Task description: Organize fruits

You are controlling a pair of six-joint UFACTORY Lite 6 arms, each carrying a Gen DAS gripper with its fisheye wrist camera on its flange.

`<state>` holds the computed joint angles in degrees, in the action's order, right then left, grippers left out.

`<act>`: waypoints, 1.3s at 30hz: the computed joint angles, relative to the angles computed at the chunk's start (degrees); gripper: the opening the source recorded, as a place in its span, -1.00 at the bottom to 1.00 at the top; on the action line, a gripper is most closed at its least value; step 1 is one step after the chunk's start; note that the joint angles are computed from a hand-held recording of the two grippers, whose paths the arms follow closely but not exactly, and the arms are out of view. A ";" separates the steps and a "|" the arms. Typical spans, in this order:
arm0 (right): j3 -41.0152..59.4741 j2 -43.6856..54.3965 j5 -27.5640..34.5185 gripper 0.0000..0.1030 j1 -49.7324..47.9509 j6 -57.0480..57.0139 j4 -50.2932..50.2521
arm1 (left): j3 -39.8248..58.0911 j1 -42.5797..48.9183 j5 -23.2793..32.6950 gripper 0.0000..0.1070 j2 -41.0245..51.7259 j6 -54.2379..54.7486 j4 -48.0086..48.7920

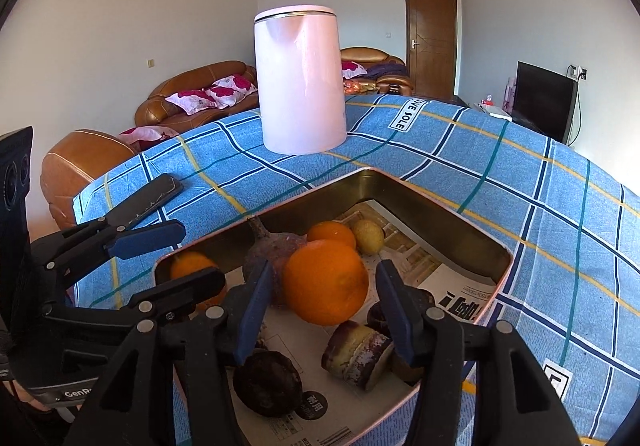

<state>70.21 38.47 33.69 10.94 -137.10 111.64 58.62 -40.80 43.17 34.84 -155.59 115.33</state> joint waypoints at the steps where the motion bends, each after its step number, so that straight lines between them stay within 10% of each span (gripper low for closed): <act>1: -0.98 -0.79 0.47 0.09 -0.32 -0.88 0.84 | -0.35 -0.37 0.65 0.31 -0.48 -0.08 -0.20; 16: -21.70 -19.42 9.10 0.50 -12.25 -11.97 10.53 | -0.97 -4.21 3.76 0.46 -4.03 0.11 -1.47; 39: -33.47 -30.94 17.66 0.55 -25.69 -10.87 5.14 | 1.86 -8.70 6.44 0.61 -4.34 4.67 -5.13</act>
<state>36.74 7.54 51.35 -14.76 -147.97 116.79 60.48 -49.50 49.61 30.50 -150.92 110.20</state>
